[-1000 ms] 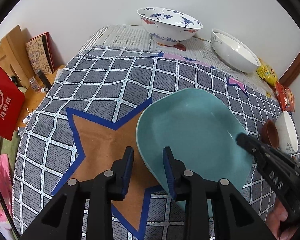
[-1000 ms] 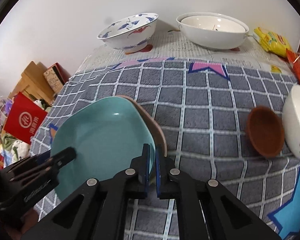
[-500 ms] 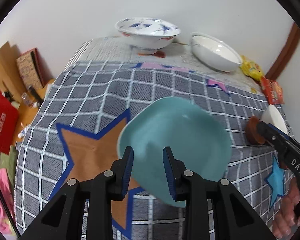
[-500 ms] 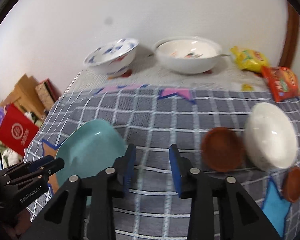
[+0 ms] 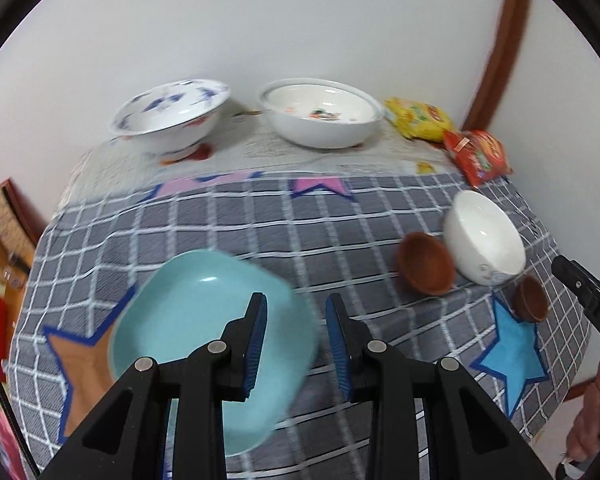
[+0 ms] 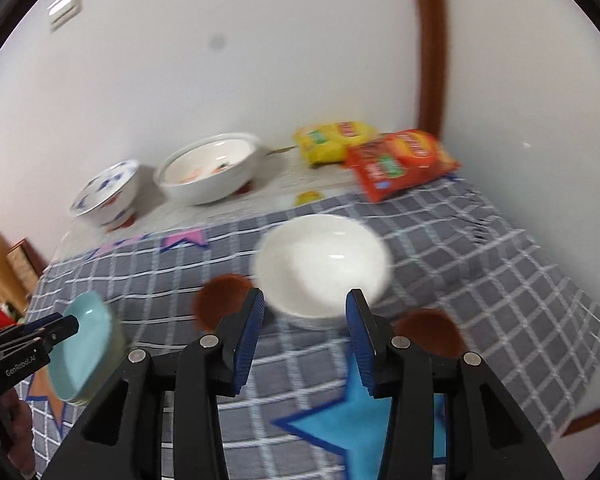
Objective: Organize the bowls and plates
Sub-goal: 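Move the right gripper to a brown clay bowl while the left gripper approaches another brown bowl, then close the right gripper on its brown bowl rim while the left gripper grasps the other brown bowl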
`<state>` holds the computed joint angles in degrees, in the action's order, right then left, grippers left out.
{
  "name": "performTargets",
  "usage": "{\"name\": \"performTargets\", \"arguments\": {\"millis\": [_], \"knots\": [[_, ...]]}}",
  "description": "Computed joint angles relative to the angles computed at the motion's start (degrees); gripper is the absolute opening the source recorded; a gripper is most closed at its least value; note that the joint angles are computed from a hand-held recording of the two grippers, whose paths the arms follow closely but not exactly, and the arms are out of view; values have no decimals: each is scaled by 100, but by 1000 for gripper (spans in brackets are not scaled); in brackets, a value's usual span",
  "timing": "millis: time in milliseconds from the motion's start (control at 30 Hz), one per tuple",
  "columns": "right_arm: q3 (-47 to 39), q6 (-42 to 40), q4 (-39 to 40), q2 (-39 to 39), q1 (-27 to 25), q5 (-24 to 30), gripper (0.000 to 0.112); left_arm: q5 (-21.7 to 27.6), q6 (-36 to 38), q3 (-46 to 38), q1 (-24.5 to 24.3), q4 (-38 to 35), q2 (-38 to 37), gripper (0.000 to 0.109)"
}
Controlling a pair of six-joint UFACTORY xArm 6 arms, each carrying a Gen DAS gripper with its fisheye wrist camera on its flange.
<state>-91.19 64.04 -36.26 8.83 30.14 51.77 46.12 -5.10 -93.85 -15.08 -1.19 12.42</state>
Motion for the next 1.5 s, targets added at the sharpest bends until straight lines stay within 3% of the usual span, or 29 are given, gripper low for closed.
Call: {"name": "performTargets", "arguments": {"millis": [167,333,500,633,833,1133,1333,1400,1500], "knots": [[864,81,3,-732,-208,64,43,464,413,-805,-335,-228,577,29],[1441,-34,404,-1172,-485,175,43,783,320,-1492,-544,-216,1128,29],[1913,30,707,-1387,-761,-85,43,1014,189,-2124,-640,-41,1636,29],[2020,-25,891,-1269,-877,-339,43,1276,47,-2737,-644,95,2101,41],[1975,-167,1193,-949,-1002,-641,43,1619,-26,-3525,-594,91,2726,41],[1953,-236,1382,-710,-1124,-789,38,1694,201,-4025,-559,-310,3171,41],[1889,-241,1391,-579,-1169,-836,29,1656,269,-4113,-584,-363,3279,30],[1882,-201,1340,-559,-1171,-868,25,1631,374,-4109,-581,-492,3284,21],[1891,-31,1190,-540,-1174,-918,18,1573,448,-4043,-589,-599,3247,15]]}}
